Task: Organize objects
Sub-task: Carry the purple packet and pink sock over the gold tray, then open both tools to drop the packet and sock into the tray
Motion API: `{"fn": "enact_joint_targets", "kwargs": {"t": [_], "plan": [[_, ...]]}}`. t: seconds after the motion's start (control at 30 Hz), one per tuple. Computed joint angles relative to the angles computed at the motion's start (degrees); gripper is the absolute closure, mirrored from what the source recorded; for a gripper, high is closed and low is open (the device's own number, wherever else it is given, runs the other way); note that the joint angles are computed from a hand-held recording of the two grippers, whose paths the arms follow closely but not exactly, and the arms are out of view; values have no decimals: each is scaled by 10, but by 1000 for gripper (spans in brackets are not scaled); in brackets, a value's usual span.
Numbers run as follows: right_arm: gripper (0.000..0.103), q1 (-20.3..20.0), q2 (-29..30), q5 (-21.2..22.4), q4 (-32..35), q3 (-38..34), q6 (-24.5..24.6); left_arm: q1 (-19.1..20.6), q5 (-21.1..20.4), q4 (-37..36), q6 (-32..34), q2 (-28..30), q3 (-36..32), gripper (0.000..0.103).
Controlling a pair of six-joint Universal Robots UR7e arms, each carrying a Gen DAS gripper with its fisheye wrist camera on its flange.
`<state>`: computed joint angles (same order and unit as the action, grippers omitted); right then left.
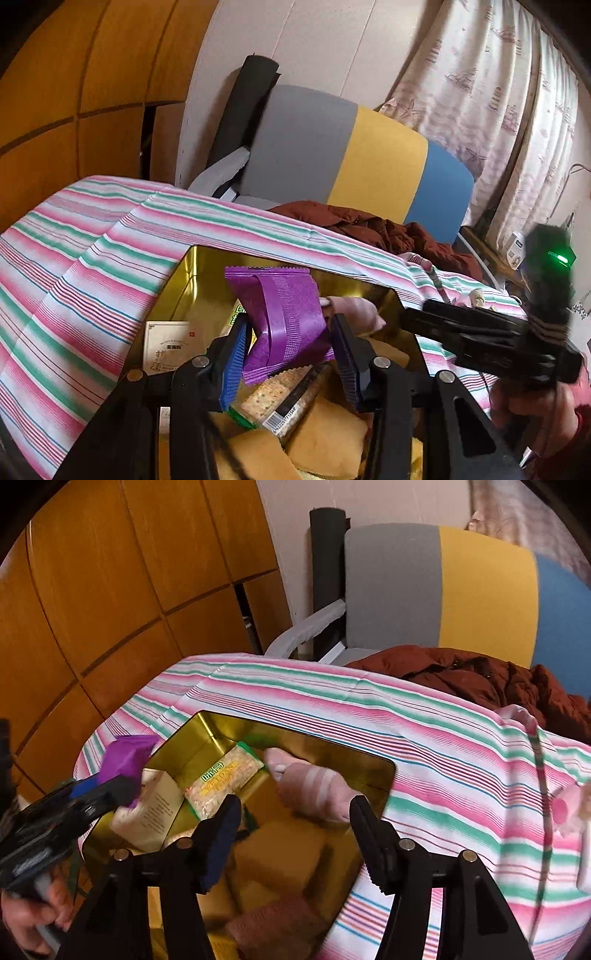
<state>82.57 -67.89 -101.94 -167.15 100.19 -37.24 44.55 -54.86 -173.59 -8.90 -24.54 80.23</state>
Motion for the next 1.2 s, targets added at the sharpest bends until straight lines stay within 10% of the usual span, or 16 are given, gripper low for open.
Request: {"fn": "enact_joint_targets", "kwargs": {"t": [0.43, 0.53, 1.2], "plan": [[37, -27, -54, 27, -17, 49, 13, 9, -14, 112, -27, 56, -116, 58], [37, -30, -62, 30, -19, 56, 10, 13, -17, 173, -51, 64, -145, 43], [34, -14, -90, -56, -98, 97, -37, -28, 12, 53, -121, 4, 0, 31]]}}
